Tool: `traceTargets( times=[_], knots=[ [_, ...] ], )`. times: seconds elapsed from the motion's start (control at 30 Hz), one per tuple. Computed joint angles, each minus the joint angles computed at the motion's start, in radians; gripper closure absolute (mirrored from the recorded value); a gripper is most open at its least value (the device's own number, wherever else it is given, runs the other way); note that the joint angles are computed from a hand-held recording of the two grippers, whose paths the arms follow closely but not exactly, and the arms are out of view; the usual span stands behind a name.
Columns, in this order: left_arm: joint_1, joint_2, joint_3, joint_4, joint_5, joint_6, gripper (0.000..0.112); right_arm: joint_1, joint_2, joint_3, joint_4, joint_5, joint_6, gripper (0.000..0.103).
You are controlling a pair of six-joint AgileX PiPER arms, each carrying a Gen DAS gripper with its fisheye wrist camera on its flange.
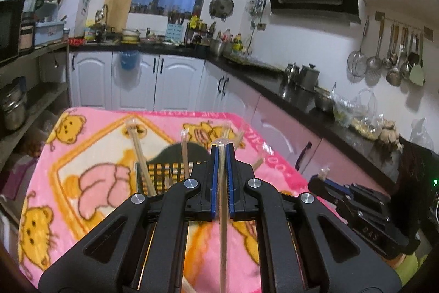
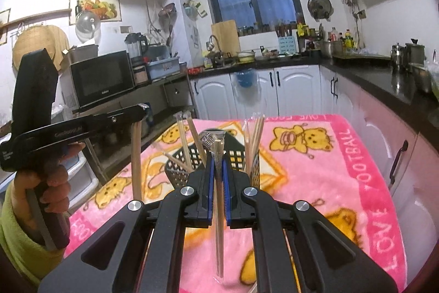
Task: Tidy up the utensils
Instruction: 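Lift the chopstick with the left tool over the green caddy, then lower the held chopstick into the caddy with the left tool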
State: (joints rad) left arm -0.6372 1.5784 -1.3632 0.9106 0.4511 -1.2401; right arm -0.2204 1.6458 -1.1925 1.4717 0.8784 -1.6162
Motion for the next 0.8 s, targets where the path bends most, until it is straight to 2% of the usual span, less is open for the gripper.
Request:
traceTargets(
  times=[0.43, 0.8],
  knots=[
    [0.005, 0.053, -0.186, 0.051, 0.078, 0.023, 0.109, 0.019, -0.02, -0.088, 0.012, -0.003, 0.049, 0.097],
    [0.015, 0.107, -0.355, 0.07, 0.137, 0.091, 0.109, 0.068, 0.025, -0.226, -0.003, -0.059, 0.125, 0.097]
  ],
)
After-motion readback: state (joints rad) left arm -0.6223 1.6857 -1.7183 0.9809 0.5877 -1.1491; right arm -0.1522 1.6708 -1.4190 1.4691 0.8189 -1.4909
